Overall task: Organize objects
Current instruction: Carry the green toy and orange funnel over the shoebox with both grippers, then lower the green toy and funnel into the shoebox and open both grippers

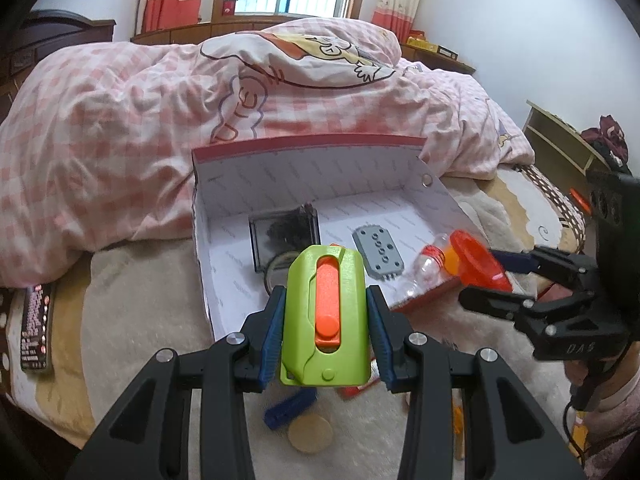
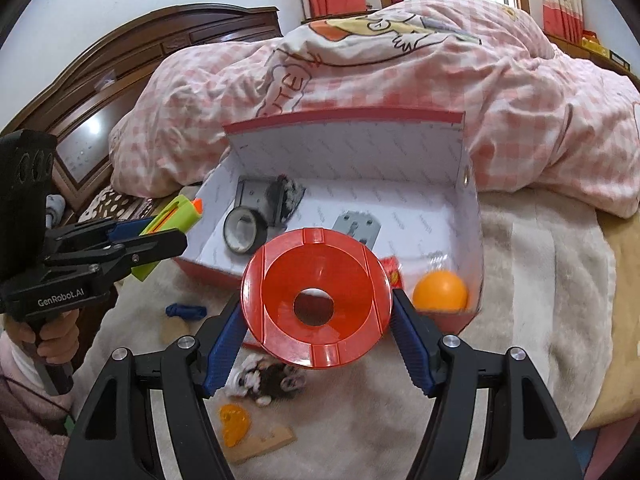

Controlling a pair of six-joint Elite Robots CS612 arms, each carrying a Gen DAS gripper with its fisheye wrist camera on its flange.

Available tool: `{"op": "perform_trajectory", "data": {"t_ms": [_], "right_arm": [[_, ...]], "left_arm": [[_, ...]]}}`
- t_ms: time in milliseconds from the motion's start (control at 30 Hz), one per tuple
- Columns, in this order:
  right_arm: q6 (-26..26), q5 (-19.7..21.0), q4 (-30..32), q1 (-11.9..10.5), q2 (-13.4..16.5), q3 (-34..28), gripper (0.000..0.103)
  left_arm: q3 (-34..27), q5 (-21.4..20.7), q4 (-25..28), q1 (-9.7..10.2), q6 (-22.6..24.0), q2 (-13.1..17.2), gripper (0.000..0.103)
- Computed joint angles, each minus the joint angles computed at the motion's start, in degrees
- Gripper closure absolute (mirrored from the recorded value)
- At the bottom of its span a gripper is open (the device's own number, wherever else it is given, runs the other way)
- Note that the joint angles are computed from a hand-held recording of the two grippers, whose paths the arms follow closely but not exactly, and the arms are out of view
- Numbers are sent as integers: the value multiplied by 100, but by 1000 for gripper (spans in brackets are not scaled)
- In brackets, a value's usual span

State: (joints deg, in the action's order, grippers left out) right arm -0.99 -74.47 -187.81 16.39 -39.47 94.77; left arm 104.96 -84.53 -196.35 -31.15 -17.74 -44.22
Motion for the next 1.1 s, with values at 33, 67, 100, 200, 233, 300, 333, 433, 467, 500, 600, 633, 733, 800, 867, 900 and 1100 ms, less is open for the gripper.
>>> {"op": "perform_trajectory", "data": {"t_ms": [33,67,100,200,233,300,333,433,467,500,600,633,733,800,867,900,1100], "right_arm": [[0,-37,13,-7,3,-45,33],[-2,-52,32,-15,7,-80,33],[-1,-79,68,-24,12,-141,32],[42,-145,140,-47,44,-312,32],[58,-176,168,-50,62,-373,32],[84,-247,243,-52,107,-504,32],[100,-266,288,-54,136,-574,32],[137,-293,379,-59,203,-710,33],[138,-322,430,-51,241,-786,33],[127,-356,458,-43,268,-837,32],[51,-568,525,9,349,-981,32],[20,-625,541,23,374,-1023,33],[-53,-772,646,58,457,-1171,32],[-101,-891,728,79,518,-1280,32],[-137,-1035,813,105,580,-1387,32],[-148,-1074,855,113,609,-1435,32],[-210,-1276,1100,164,756,-1672,32]], "left_arm": [[-37,10,44,6,22,6,64],[-91,8,105,21,52,14,64],[-128,11,144,30,61,21,64],[-273,39,239,68,67,60,64],[-313,50,270,77,68,70,64],[-400,82,303,94,101,99,64],[-436,111,318,97,119,111,64],[-585,173,378,119,127,183,64],[-634,197,400,122,118,212,64],[-681,222,434,127,106,237,64],[-861,296,564,143,51,339,64],[-914,301,616,151,25,368,64],[-1073,340,769,169,-25,461,64],[-1174,446,843,168,-13,530,64],[-1247,516,913,166,-3,582,64],[-1297,534,956,169,-3,617,64],[-1491,522,1153,202,-44,758,64]]}}
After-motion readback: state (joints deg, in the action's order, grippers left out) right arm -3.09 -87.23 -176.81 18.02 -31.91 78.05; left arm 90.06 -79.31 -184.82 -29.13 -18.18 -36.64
